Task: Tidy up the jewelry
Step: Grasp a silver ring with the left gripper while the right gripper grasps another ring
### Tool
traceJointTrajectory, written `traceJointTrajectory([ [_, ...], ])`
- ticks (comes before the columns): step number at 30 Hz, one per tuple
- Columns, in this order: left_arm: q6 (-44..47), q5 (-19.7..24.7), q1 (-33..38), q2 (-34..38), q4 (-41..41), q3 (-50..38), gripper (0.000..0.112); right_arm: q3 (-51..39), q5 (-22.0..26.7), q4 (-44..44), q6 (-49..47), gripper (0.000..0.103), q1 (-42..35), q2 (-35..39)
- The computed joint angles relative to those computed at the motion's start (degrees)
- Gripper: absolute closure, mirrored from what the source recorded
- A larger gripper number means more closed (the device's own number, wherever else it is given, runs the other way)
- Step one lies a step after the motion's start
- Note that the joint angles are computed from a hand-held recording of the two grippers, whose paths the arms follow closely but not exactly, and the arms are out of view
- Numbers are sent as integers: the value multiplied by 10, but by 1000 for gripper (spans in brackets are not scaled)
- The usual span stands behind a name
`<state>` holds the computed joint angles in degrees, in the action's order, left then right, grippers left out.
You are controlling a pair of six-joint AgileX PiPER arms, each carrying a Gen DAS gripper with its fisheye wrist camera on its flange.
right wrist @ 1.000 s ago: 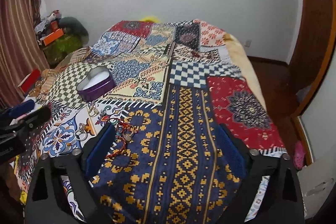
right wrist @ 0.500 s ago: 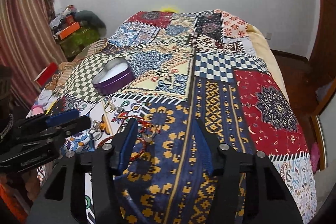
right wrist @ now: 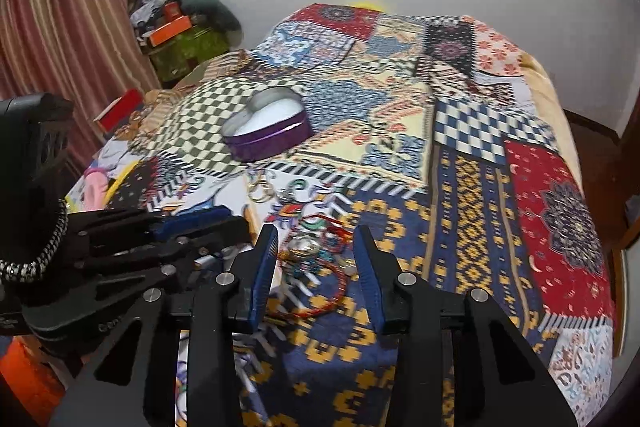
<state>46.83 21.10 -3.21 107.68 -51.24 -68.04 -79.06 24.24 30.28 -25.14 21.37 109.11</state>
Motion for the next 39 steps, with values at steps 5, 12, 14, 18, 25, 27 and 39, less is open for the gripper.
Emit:
traceJointTrajectory([
  [5,62,3,25,-20,-64,26,97,-32,21,-38,32,74,10,25],
  [12,91,0,40,-40,-86,49,97,-40,11,-158,139,82,33,34],
  [14,92,-15,36,-49,-84,58,97,-42,14,-165,142,83,33,34],
  [18,100,-18,36,-63,-92,68,97,-38,12,-196,171,83,38,28],
  [25,96,-20,38,-94,-89,82,97,-29,15,-211,192,96,41,4],
  [27,94,-21,38,-104,-88,86,97,-25,13,-216,197,96,42,-3],
  [39,91,-29,36,-126,-84,107,97,-88,96,-248,220,90,51,30],
])
